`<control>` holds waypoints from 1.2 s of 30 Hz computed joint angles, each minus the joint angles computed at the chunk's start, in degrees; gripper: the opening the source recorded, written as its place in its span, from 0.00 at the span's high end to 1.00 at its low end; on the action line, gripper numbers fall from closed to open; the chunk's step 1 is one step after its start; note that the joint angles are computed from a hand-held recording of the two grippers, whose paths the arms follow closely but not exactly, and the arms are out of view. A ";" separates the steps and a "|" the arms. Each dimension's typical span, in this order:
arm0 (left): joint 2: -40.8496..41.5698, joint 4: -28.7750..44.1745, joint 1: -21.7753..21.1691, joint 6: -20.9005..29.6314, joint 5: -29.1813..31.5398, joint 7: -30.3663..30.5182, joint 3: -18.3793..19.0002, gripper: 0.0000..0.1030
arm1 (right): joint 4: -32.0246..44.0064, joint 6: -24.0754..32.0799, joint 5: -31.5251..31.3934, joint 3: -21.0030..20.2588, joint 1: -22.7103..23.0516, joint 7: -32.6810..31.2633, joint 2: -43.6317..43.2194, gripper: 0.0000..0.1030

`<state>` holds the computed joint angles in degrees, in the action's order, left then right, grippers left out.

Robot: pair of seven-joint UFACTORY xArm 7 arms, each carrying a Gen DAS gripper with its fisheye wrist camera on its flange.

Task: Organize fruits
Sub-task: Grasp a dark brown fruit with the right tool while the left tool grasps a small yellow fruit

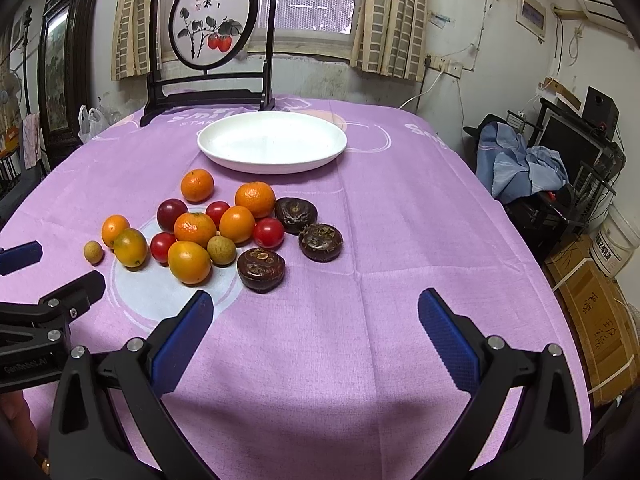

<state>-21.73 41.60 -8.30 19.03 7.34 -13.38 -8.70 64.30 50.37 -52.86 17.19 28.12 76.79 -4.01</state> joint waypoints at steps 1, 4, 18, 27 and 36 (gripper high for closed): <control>0.06 -0.05 0.06 -0.12 0.16 0.12 0.04 0.02 | 0.26 0.35 0.27 -0.01 0.03 -0.91 0.35 0.01; 0.45 -0.34 0.40 -0.56 0.89 0.93 0.24 0.02 | 0.89 0.86 1.45 -0.43 0.16 -3.99 1.45 0.01; 5.16 1.55 -1.99 0.68 -6.99 11.85 5.96 0.02 | 11.53 -5.75 19.93 -5.69 0.24 -27.94 13.41 0.21; 8.66 4.93 -1.27 3.18 -12.20 17.75 7.21 0.02 | 12.62 -12.37 26.91 -8.96 0.41 -32.73 16.25 0.60; 12.17 9.44 -1.50 7.11 -18.62 26.00 7.38 0.02 | 2.71 -24.63 31.89 -8.52 -2.58 -32.68 10.61 0.60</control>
